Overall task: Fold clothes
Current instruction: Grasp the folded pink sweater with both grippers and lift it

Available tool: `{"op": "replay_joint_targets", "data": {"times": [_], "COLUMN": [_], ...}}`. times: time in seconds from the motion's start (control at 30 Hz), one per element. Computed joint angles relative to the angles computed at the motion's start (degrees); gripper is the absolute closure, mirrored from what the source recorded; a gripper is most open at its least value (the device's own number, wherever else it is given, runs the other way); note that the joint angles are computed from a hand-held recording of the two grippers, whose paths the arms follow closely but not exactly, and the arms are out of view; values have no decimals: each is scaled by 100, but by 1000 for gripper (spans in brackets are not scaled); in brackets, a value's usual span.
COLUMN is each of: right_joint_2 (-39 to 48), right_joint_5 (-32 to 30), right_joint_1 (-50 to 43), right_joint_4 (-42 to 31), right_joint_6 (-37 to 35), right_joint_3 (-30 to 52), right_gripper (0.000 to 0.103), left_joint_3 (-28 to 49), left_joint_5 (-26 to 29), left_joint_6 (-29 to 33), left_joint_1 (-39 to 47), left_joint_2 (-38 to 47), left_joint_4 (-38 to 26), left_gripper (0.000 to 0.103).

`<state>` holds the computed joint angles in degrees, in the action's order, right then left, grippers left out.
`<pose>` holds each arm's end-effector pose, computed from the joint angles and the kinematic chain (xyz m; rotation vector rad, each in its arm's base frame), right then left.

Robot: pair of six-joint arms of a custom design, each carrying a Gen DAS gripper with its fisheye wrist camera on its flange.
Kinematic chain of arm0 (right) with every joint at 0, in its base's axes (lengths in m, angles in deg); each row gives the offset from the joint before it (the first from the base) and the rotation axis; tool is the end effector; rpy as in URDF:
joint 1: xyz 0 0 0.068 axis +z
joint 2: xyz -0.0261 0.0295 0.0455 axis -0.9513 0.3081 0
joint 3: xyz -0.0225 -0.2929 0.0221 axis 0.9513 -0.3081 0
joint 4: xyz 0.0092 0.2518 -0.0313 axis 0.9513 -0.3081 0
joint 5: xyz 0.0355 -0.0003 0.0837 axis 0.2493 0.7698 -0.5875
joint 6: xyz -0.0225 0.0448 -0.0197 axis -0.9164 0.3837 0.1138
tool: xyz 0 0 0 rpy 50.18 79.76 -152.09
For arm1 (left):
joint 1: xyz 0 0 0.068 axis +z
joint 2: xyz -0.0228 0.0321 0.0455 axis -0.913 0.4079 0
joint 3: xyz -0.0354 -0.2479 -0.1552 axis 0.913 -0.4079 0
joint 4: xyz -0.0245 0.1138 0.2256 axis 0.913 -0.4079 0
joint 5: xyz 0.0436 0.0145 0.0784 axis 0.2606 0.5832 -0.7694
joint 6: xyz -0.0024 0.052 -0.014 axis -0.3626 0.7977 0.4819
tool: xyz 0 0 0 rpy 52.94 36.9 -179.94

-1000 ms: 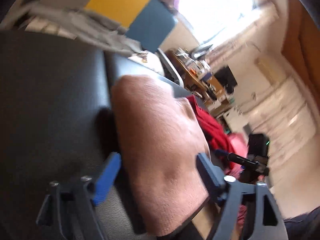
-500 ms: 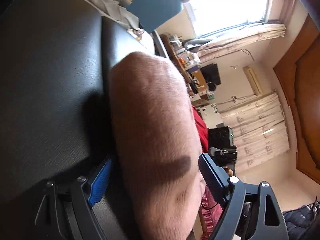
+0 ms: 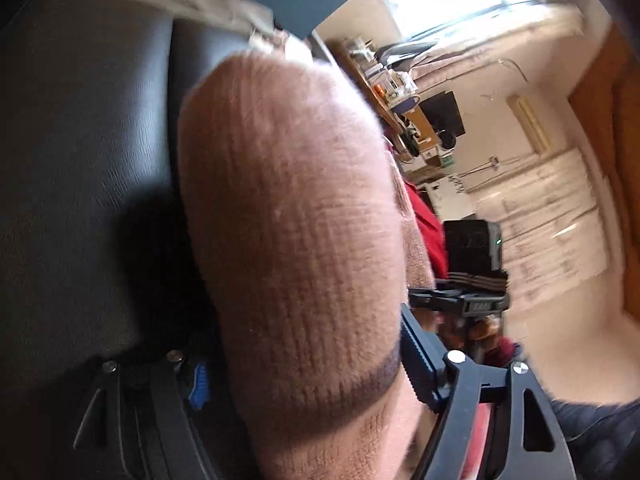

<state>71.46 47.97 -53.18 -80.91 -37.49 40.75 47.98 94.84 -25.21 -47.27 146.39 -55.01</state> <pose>0.1810 0.0829 0.1533 -0.1124 2.6535 1.0329 0.2990 0.0706 0.1631 0.4353 2.5594 -1.3869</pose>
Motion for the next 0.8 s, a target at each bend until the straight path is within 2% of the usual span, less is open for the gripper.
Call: {"op": "replay_joint_targets", "data": {"times": [0.1,0.17,0.2,0.27,0.37,0.4,0.43,0.47,0.53,0.67,0.8], "right_joint_2": [-54,-85,-91,-149,-63,59,186,152,-38,-132,387], "right_joint_5": [-144,-238,-278,-26,582,810,1028,1361,1529,2191,2523], "right_joint_1": [45,181,255,575,1115,1250,1374,1525,1656,2485,3326], "right_joint_4": [408,905,1173,1340,1139,990,830,583,712,1015,1840], "right_joint_6": [97,231,305,436,692,837,977,1005,1283,1896,2391], "right_joint_3": [-251,-471,-582,-627,-321,-118,92,199,10,-92,71], "right_gripper": [48,30,25,13,9,11,23,41,53,59,59], "left_joint_3": [-170,-234,-280,-610,-916,-1028,-1188,-1345,-1618,-2003,-1606], "left_joint_5": [15,174,214,265,-73,-191,-146,-101,-36,-12,10], "left_joint_6": [-140,-153,-224,-368,-755,-901,-968,-1035,-1085,-652,984], "left_joint_1": [3,58,84,127,-119,-188,-127,-64,76,585,1851], "left_joint_2": [-156,-93,-127,-368,-788,-919,-1049,-1178,-1426,-2036,-1976], "left_joint_4": [277,302,380,740,1265,1469,1647,1823,2036,1903,502], "left_gripper": [34,35,32,26,21,28,33,39,45,50,51]}}
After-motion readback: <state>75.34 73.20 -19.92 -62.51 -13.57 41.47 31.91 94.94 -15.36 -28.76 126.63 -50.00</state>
